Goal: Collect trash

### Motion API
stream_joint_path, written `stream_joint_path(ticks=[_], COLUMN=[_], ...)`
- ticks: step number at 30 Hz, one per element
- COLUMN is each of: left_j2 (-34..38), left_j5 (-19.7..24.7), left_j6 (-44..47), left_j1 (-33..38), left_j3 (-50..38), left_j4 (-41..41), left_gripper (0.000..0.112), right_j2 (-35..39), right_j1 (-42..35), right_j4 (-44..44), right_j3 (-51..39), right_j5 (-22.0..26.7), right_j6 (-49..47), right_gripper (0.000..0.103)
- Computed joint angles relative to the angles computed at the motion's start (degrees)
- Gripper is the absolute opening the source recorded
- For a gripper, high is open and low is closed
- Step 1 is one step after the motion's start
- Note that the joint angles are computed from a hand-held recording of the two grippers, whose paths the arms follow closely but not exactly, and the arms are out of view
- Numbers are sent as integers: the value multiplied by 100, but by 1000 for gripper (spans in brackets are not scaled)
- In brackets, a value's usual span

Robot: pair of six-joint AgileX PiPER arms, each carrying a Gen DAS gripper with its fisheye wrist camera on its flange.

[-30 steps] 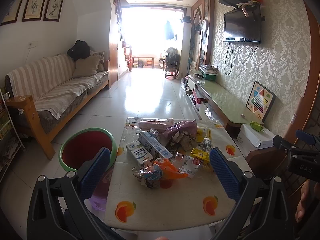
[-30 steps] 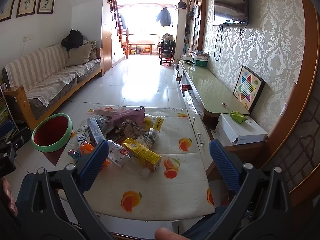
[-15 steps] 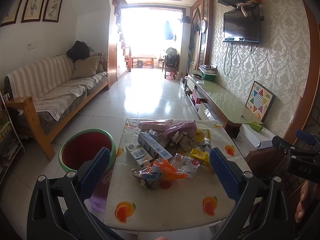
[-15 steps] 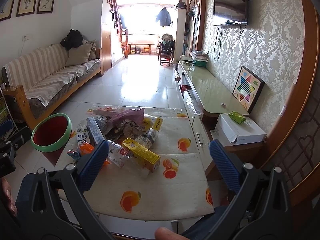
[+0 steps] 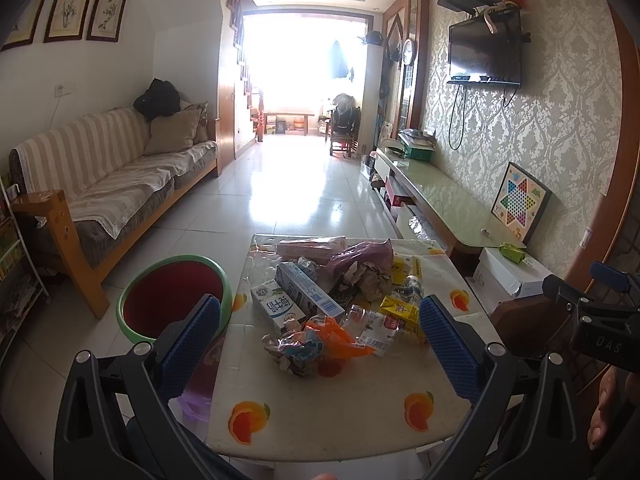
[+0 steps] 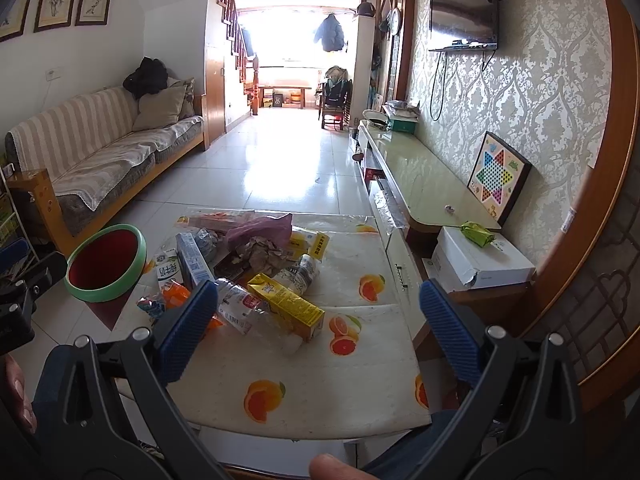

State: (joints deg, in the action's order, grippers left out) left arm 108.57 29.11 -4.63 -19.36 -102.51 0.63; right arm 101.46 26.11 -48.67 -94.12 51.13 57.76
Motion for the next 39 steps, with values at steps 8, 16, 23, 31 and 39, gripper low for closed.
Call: stream_joint_path(ticks=[8, 16, 23, 31, 39], left_j2=[10, 17, 20, 71, 286], left_j5=[-23, -18, -43, -18, 23], left_j6=[35, 20, 45, 102, 163], left_j1=[35, 26, 34, 57, 97], left_j3=[6, 15, 29, 13, -15], left_j4=[-56, -55, -76, -125, -176], left_gripper=[95, 95, 95, 95, 95], right_j2=[14, 35, -3, 25, 58], right_j1=[10, 11, 8, -5, -225], right_j4=[-14, -4, -3, 49, 157], right_j3=[2, 30, 65, 33, 252], right_j5=[-16, -48, -44, -27, -227], right_j6=[16, 47, 24, -29, -70], right_gripper=[100, 100, 100, 100, 100])
